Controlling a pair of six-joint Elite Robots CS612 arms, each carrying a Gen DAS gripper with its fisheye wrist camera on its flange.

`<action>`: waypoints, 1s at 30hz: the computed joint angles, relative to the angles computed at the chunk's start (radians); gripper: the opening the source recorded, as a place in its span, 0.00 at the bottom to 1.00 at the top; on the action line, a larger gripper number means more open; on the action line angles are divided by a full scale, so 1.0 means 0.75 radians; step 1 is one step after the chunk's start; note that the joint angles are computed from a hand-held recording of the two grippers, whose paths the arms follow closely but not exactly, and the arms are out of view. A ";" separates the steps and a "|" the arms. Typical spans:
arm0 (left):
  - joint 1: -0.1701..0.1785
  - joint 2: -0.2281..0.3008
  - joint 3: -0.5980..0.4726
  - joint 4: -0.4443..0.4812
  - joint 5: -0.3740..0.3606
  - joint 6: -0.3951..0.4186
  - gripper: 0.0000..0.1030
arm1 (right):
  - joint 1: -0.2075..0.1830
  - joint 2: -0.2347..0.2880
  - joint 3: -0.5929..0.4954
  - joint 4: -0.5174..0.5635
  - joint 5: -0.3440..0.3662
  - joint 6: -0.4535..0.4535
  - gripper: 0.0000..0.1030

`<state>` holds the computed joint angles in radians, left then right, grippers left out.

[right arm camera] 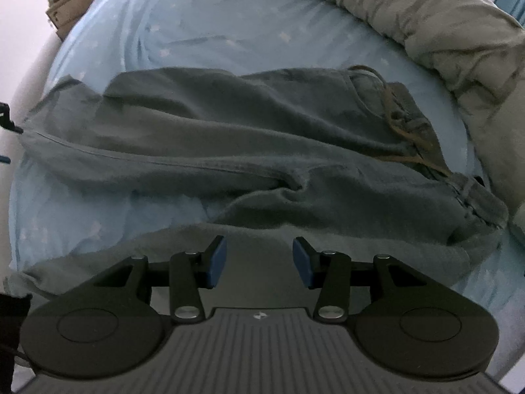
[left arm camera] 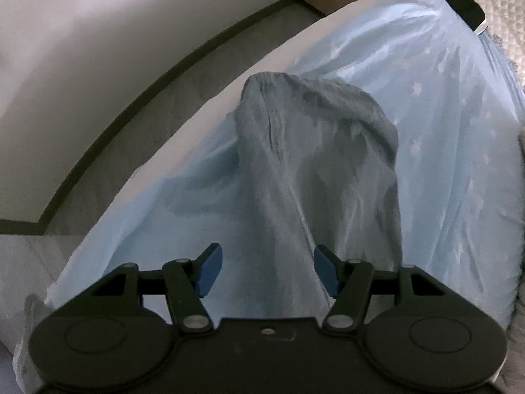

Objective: Fold clothes

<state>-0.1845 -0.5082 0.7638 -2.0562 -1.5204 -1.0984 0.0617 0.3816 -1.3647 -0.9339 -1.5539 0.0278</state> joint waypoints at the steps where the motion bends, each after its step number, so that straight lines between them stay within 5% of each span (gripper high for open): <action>1: 0.005 0.028 -0.043 0.026 0.001 0.012 0.57 | 0.002 -0.002 0.001 0.008 -0.012 0.007 0.46; 5: 0.024 0.124 -0.189 0.108 -0.004 0.032 0.54 | 0.012 -0.011 0.003 0.034 -0.057 0.031 0.46; 8: 0.039 0.175 -0.254 0.134 -0.036 0.023 0.39 | 0.017 -0.018 -0.001 0.051 -0.083 0.041 0.46; 10: 0.043 0.167 -0.225 0.078 -0.048 0.009 0.07 | 0.018 -0.021 -0.005 0.062 -0.096 0.048 0.46; 14: 0.037 0.092 -0.075 -0.140 -0.029 -0.031 0.04 | 0.017 -0.023 -0.004 0.056 -0.094 0.075 0.46; 22: 0.012 -0.200 0.396 -0.666 0.028 -0.089 0.03 | 0.014 -0.021 0.027 -0.010 -0.008 0.019 0.46; 30: -0.027 -0.481 0.896 -0.781 0.055 -0.325 0.04 | 0.000 -0.004 0.013 0.005 0.067 -0.012 0.46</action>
<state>-0.2044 -0.8689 1.4361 -2.6418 -1.4788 -1.3425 0.0619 0.3790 -1.3553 -0.9299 -1.5037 0.0186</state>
